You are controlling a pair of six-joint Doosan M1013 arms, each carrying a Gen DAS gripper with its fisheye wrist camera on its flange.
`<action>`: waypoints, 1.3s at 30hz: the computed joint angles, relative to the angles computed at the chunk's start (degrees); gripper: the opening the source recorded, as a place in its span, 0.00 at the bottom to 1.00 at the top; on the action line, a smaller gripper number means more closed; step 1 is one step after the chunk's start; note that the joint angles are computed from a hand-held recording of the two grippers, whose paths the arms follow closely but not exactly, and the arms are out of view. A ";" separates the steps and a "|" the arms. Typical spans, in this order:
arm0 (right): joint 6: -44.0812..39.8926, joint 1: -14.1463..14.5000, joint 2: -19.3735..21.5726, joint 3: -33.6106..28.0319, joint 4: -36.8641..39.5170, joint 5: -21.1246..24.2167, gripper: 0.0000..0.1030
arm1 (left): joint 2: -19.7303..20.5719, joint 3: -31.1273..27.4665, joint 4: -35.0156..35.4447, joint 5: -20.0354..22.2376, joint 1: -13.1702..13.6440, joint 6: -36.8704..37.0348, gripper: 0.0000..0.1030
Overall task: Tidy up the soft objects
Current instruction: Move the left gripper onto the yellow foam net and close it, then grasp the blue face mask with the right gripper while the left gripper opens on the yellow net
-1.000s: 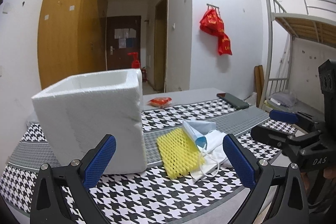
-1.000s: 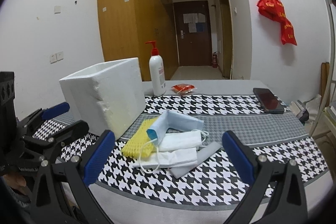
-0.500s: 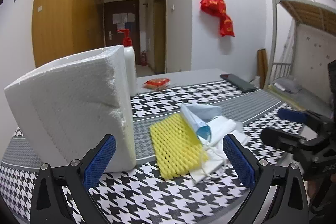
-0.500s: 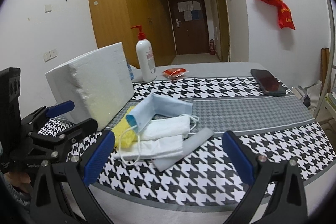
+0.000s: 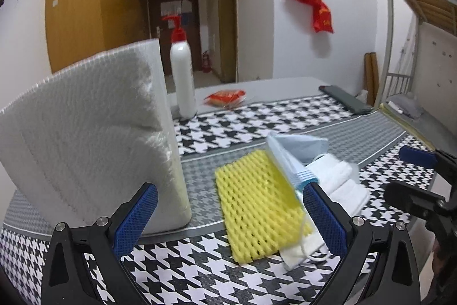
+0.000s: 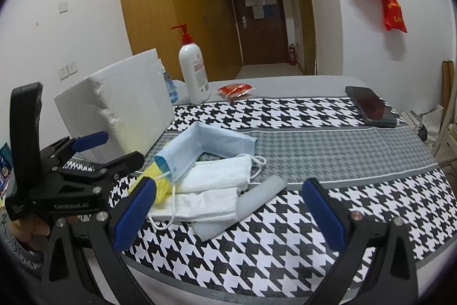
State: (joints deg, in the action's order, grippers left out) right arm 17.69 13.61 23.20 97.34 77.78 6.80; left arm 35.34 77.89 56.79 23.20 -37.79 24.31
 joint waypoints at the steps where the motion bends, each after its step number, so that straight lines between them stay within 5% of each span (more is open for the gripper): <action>1: 3.78 -0.03 0.14 -0.22 -3.83 0.04 1.00 | 0.19 -0.38 -2.08 0.28 0.08 1.91 0.99; 3: 11.84 -0.18 0.47 -0.74 -11.97 0.43 1.00 | 0.60 -1.25 -4.96 1.33 0.05 4.80 0.98; 8: 16.46 -0.42 0.79 -1.37 -17.36 1.78 1.00 | 1.53 -3.01 -8.81 5.41 -0.19 8.71 0.89; 12: 23.61 -0.54 1.12 -2.21 -25.22 2.81 1.00 | 1.96 -4.05 -20.28 4.05 0.44 19.09 0.78; 21: 26.79 -0.92 1.48 -3.04 -28.94 4.14 1.00 | 3.59 -7.16 -37.15 5.73 1.23 34.43 0.63; 23: 27.05 -1.01 1.62 -3.35 -29.18 4.70 1.00 | 3.91 -7.73 -38.34 6.63 1.20 35.98 0.62; 28: 28.60 -0.94 2.17 -4.55 -31.73 6.05 1.00 | 3.94 -7.87 -40.37 6.88 1.40 37.58 0.37; 39: 27.26 -0.36 4.14 -8.98 -33.23 11.72 1.00 | 3.88 -7.84 -43.59 6.49 2.10 38.54 0.16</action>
State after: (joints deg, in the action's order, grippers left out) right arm 44.95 13.25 27.33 88.36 44.55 18.52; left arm 39.23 70.05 13.20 29.70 -35.69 62.84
